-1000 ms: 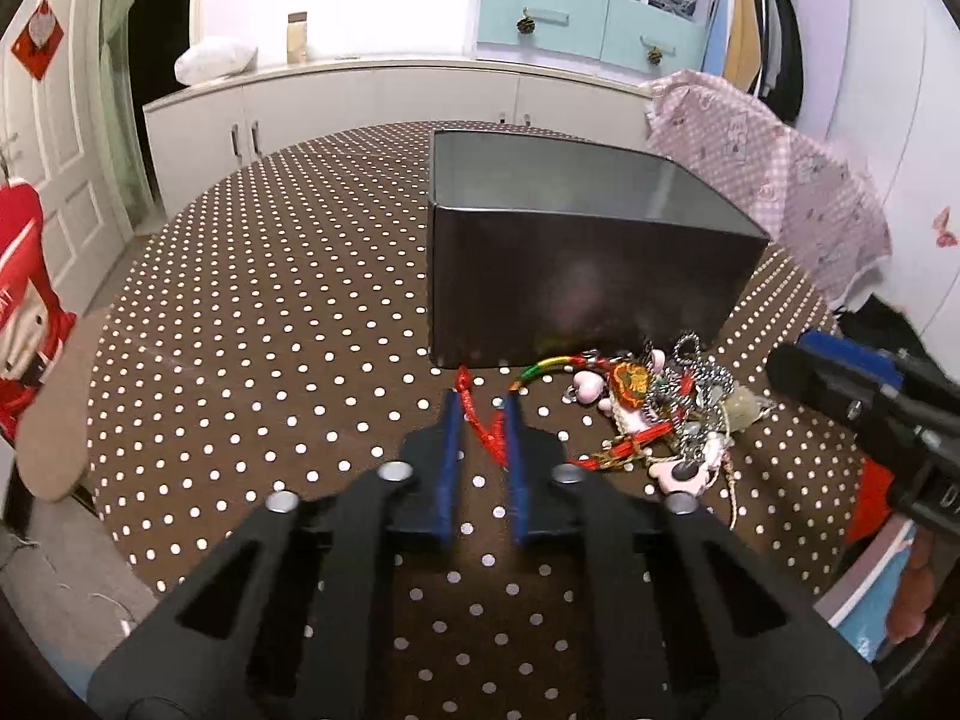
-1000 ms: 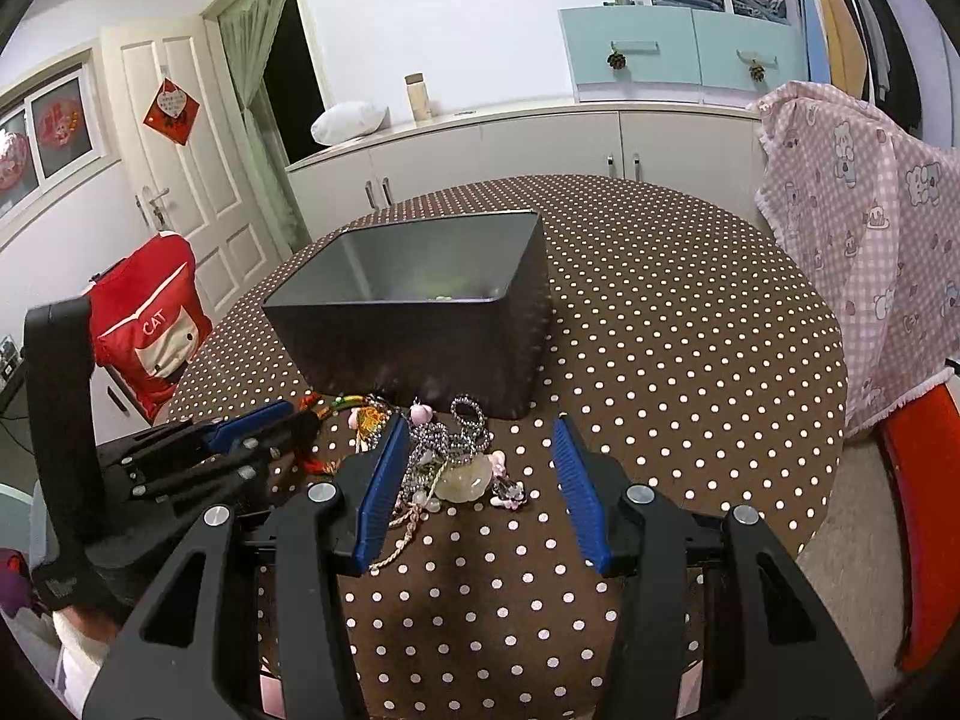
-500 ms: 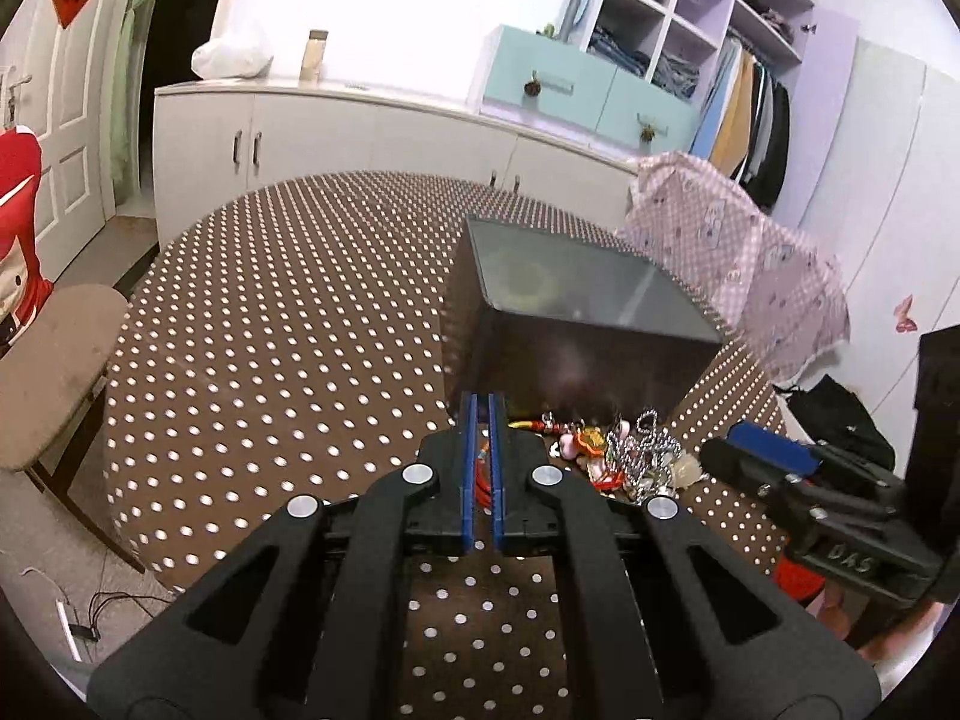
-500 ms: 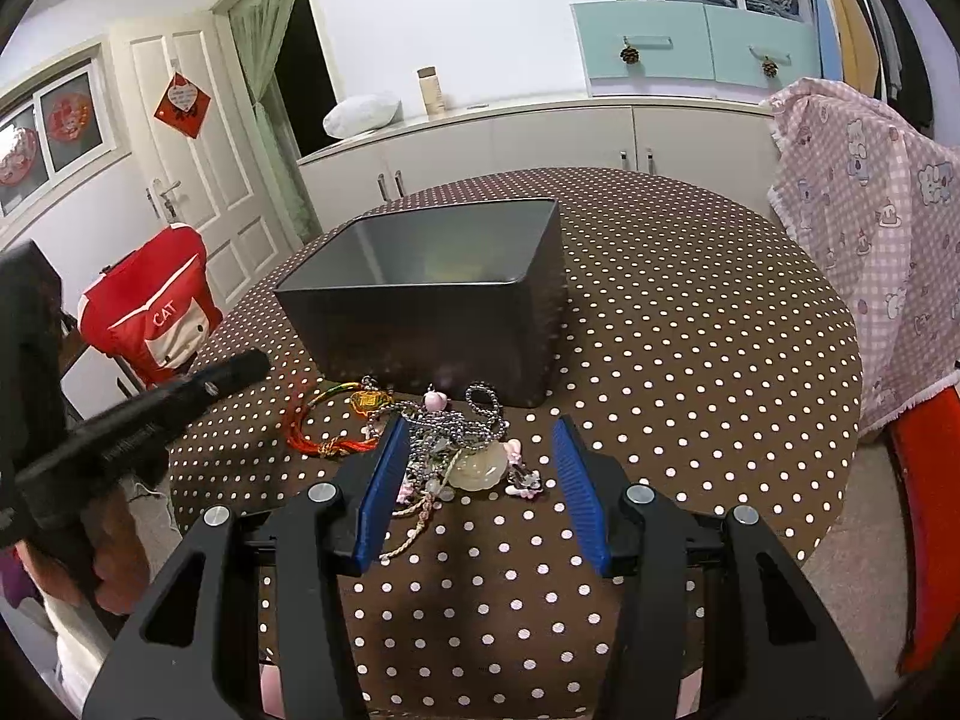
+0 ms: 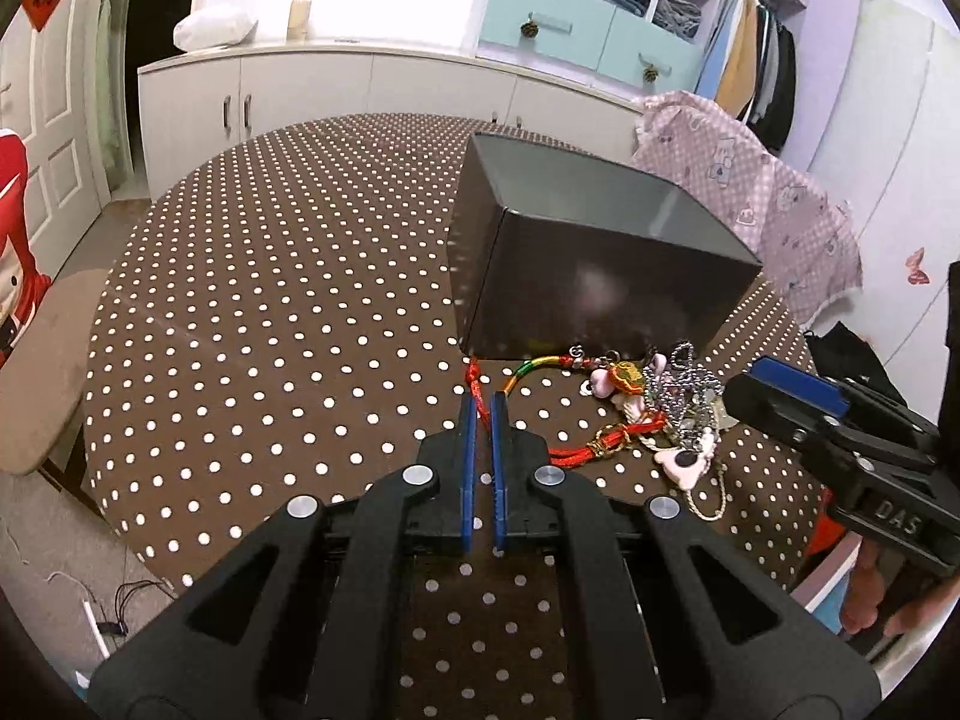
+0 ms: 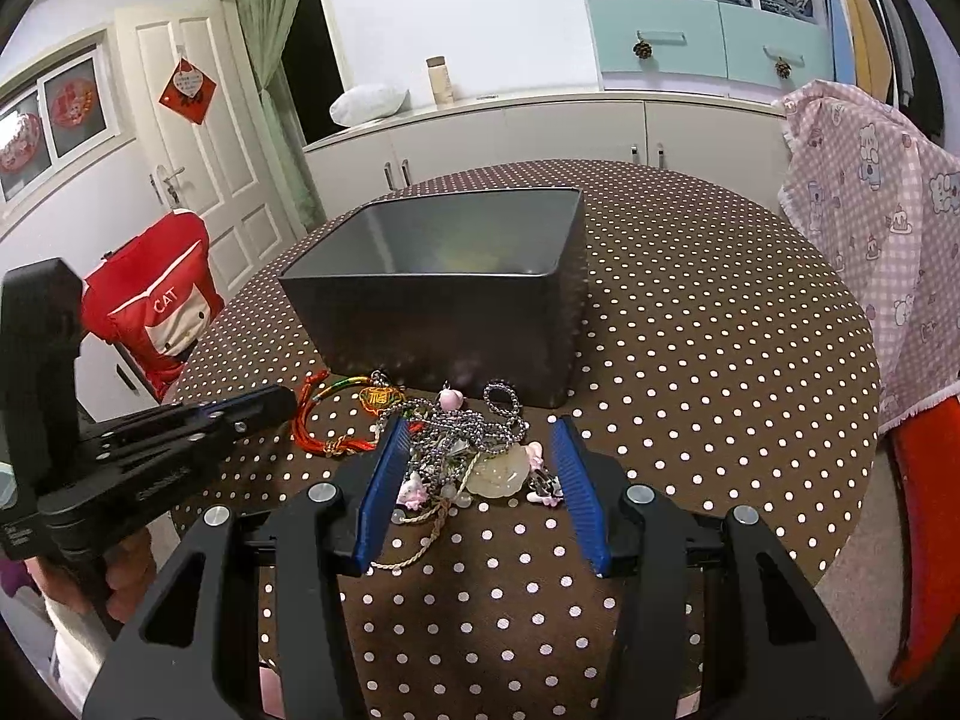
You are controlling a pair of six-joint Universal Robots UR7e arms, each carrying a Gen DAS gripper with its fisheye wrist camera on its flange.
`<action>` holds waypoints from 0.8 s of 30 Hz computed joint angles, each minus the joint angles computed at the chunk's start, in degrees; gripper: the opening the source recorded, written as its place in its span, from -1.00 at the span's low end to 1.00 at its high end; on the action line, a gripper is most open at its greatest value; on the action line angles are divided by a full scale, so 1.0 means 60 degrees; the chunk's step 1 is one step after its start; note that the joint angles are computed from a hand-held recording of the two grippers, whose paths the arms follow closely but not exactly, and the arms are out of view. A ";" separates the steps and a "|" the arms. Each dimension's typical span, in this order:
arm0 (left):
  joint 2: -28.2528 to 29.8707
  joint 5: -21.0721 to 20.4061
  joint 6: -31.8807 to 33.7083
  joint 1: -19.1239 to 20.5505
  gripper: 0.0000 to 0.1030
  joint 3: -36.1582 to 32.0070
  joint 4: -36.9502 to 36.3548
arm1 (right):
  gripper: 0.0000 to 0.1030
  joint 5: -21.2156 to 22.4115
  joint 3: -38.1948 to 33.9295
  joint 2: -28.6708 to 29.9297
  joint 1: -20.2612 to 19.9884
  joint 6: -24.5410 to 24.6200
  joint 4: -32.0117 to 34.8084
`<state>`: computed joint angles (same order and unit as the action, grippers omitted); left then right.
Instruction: Organize jewelry
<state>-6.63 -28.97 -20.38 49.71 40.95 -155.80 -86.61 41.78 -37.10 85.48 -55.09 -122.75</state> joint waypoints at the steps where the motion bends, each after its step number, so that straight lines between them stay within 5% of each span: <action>1: 0.0029 0.0020 0.0043 0.0004 -0.90 -0.0057 0.0001 | -0.09 -0.0001 -0.0002 0.0000 -0.0004 -0.0005 0.0003; 3: 0.0034 0.0003 0.0079 0.0009 -0.77 -0.0089 0.0056 | -0.09 -0.0020 -0.0044 0.0025 -0.0009 0.0016 -0.0003; 5: 0.0073 -0.0215 0.0405 0.0011 0.59 -0.0167 -0.0285 | -0.09 -0.0030 -0.0079 0.0046 -0.0017 0.0059 -0.0002; 6: 0.0111 -0.0293 0.0831 -0.0014 0.61 -0.0074 -0.1006 | -0.09 -0.0035 -0.0091 0.0053 -0.0020 0.0076 -0.0002; 8: 0.0231 -0.0364 0.1515 -0.0068 0.61 -0.0154 -0.1720 | -0.09 -0.0053 -0.0175 0.0094 -0.0030 0.0101 0.0042; 15: 0.0758 -0.0335 0.2347 -0.0086 0.60 -0.1118 -0.0999 | -0.09 -0.0048 -0.0389 0.0197 -0.0075 0.0174 0.0194; 19: 0.0825 -0.0724 0.2323 -0.0036 -0.07 -0.1356 -0.0574 | -0.10 -0.0074 -0.0571 0.0288 -0.0095 0.0260 0.0257; 24: 0.1144 -0.1009 0.2335 0.0028 -0.28 -0.2085 0.0028 | -0.10 -0.0054 -0.0682 0.0338 -0.0126 0.0303 0.0303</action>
<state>0.23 -35.03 -6.37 49.87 28.44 -155.64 -86.94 37.68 -35.07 84.72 -53.27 -120.93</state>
